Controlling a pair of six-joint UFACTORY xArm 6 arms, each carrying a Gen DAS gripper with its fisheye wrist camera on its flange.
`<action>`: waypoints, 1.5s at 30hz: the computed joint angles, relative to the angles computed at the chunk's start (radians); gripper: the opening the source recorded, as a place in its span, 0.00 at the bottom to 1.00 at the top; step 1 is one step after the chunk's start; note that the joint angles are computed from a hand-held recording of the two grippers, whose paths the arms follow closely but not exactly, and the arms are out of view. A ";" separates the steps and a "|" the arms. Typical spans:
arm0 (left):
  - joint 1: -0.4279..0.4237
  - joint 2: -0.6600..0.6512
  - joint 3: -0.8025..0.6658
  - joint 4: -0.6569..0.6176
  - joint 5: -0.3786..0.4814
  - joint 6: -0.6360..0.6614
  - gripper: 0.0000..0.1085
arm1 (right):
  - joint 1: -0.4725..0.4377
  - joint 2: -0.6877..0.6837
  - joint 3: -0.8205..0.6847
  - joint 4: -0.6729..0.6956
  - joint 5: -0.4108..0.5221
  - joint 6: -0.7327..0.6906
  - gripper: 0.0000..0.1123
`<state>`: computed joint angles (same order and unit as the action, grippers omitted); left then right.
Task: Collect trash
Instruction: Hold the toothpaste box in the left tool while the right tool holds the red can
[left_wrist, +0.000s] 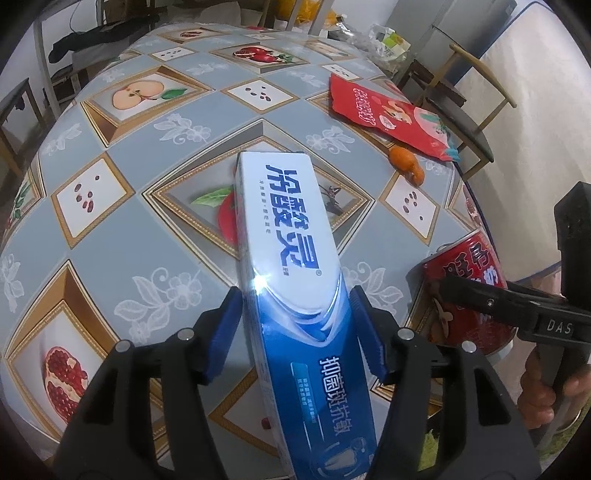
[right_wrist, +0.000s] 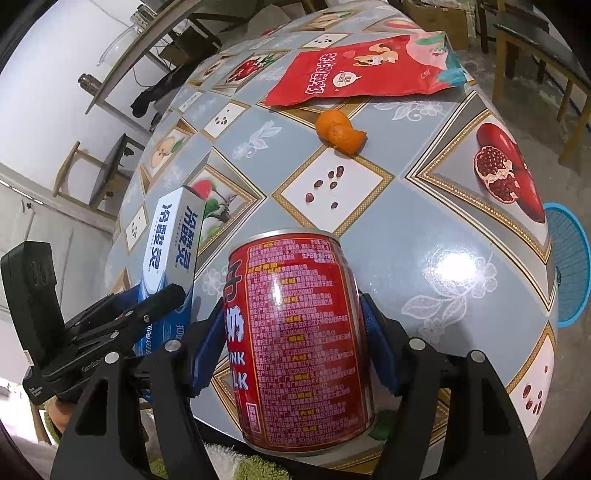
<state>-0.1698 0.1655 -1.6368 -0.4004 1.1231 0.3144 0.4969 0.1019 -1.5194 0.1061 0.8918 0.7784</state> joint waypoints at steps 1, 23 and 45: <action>-0.002 -0.002 0.003 0.004 -0.005 0.003 0.53 | 0.000 0.001 -0.002 -0.001 0.002 0.000 0.60; -0.029 -0.040 0.074 0.057 -0.099 0.031 0.51 | 0.014 0.026 -0.040 -0.025 0.040 -0.023 0.64; -0.011 -0.037 0.069 0.003 -0.085 0.034 0.48 | 0.024 0.027 -0.043 -0.073 0.047 -0.012 0.58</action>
<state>-0.1811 0.1284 -1.5674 -0.3978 1.0384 0.3483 0.5214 0.1289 -1.5620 0.0328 0.9390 0.7663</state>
